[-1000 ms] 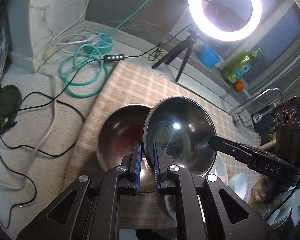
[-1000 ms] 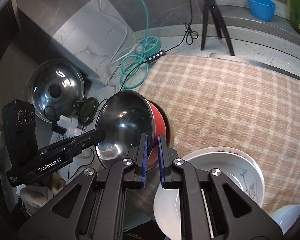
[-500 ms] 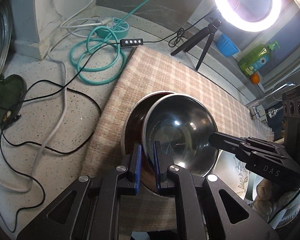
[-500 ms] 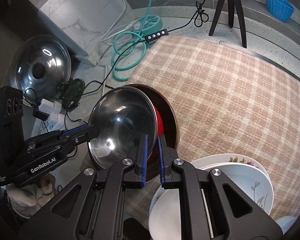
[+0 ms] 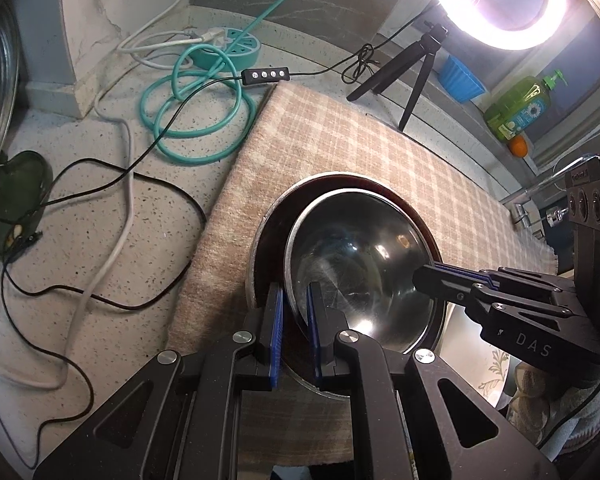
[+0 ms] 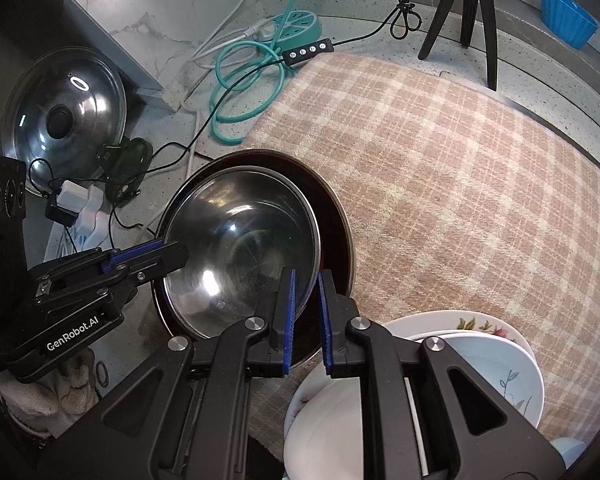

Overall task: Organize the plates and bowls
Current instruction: 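Open both tools to release the red-outside bowl inside the steel bowl, then move both tools to the light-blue bowl and close on its rim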

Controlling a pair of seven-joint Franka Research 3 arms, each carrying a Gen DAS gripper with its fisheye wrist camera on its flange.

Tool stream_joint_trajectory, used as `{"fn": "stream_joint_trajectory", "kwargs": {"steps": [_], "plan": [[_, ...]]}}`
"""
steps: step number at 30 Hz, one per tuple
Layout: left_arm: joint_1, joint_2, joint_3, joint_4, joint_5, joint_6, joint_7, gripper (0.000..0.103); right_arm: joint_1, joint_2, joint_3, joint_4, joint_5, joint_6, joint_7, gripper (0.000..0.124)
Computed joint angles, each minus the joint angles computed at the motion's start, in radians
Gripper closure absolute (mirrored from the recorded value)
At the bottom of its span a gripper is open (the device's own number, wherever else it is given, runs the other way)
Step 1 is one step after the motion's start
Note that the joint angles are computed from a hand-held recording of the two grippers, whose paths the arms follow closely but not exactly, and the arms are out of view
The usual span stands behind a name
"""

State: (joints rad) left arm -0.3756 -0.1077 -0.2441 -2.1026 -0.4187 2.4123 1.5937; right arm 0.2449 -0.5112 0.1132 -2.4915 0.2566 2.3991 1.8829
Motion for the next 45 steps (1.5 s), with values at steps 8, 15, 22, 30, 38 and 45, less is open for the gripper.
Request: {"fn": "stream_joint_trajectory", "kwargs": {"steps": [8,15,22,30,38,45], "plan": [[0.001,0.005,-0.006,0.004,0.027,0.004,-0.013,0.093,-0.001,0.011,0.001,0.008,-0.008,-0.004,0.005,0.111],[-0.003,0.005,-0.007,0.004,0.033,0.005,-0.007,0.090,0.008,0.014,-0.006,0.007,0.011,0.006,-0.003,0.097],[-0.003,-0.004,-0.004,0.001,0.029,0.016,-0.012,0.090,0.005,0.006,0.004,0.008,0.000,0.021,0.000,0.084],[-0.011,-0.030,0.002,-0.008,0.017,0.043,-0.006,0.090,0.008,-0.026,-0.008,-0.010,0.027,0.046,0.000,0.082],[-0.037,-0.065,0.015,-0.005,-0.049,0.060,0.044,0.090,-0.001,-0.167,-0.016,-0.073,0.062,0.059,0.005,0.082],[-0.082,-0.092,0.017,-0.001,-0.135,0.038,0.119,0.090,-0.057,-0.348,0.003,-0.143,0.016,-0.011,0.052,0.082]]}}
